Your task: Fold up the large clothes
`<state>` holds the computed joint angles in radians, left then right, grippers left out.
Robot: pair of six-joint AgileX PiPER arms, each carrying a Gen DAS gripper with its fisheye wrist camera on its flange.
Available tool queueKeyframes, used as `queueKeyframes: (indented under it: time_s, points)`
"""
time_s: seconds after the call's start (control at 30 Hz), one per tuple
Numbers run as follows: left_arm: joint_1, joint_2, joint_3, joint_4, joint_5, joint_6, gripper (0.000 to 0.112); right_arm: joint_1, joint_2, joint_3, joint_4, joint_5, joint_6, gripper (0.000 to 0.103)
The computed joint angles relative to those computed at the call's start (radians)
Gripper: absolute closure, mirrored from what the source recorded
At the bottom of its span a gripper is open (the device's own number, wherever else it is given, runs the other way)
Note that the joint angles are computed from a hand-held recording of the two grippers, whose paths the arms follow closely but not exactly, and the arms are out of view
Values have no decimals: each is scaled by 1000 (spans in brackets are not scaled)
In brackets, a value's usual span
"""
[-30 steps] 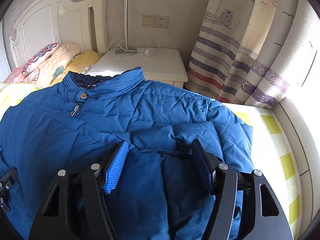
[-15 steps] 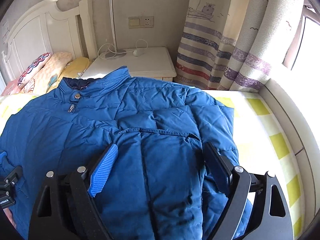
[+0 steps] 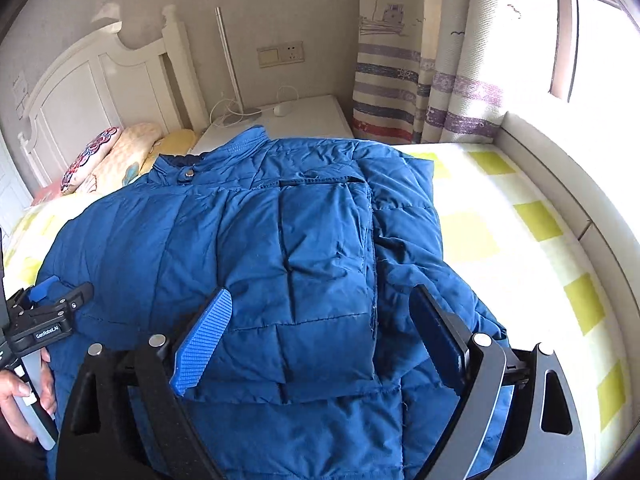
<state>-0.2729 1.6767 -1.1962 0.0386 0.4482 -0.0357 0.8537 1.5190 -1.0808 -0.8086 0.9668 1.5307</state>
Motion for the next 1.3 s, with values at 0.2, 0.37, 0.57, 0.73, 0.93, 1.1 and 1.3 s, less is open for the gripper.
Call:
queueKeyframes:
  time_s: [0.2,0.37,0.57,0.73,0.93,1.1,1.3]
  points:
    - [1,-1,4,18,-1,-9,11,12,-51,60,139,20,-85,17]
    - [-49,-195,123,45,32,-26,12,188,-111,68,52,112,16,17]
    - [-209,-373,331,122,72,-101,12,244,46,-3,112,43,-124,17]
    - [-158,-334,361,16,64,-4,11,247,48,20,111,29,-91,17]
    - [-16,-422,436,11,52,46,11,262,-100,166,64,133,86,17]
    - [263,-437,447,-372,104,347,12,193,-193,289,83,22,114,17]
    - [68,-571,505,36,62,-48,12,430,-145,173,-18,198,262,17]
